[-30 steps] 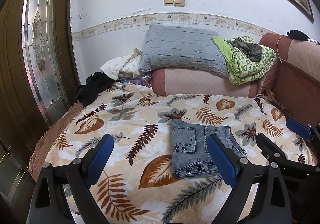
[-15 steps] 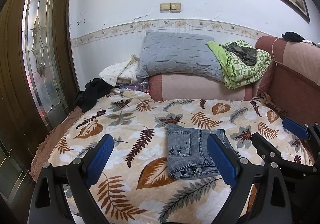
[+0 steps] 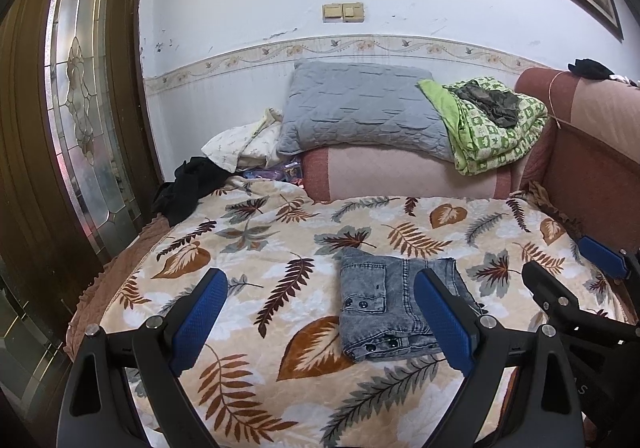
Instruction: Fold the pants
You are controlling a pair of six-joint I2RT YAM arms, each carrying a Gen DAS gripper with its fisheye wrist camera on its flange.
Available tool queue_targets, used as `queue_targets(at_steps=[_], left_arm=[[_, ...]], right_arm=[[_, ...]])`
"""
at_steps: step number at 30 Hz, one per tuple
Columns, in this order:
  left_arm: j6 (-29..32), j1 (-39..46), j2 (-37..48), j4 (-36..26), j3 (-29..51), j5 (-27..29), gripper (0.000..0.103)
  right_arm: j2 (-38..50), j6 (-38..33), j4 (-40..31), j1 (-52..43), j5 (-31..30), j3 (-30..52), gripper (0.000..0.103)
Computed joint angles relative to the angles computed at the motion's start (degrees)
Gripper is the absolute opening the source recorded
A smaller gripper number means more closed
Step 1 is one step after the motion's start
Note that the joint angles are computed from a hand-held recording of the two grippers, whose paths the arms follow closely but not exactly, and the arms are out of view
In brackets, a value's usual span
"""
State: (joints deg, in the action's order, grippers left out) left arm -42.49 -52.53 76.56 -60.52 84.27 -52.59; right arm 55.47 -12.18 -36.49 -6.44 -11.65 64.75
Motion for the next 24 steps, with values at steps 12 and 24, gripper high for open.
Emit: queue_targets(at_steps=[12, 24], left_arm=[[2.6, 2.2, -0.4, 3.0, -1.1, 1.8, 0.094], [3.2, 2.7, -0.7, 3.7, -1.0, 2.5, 0.094]], right_arm=[[1.6, -0.2, 1.1, 0.6, 1.1, 0.3, 0.076], [1.9, -0.1, 1.4, 0.8, 1.3, 0.4, 0.076]])
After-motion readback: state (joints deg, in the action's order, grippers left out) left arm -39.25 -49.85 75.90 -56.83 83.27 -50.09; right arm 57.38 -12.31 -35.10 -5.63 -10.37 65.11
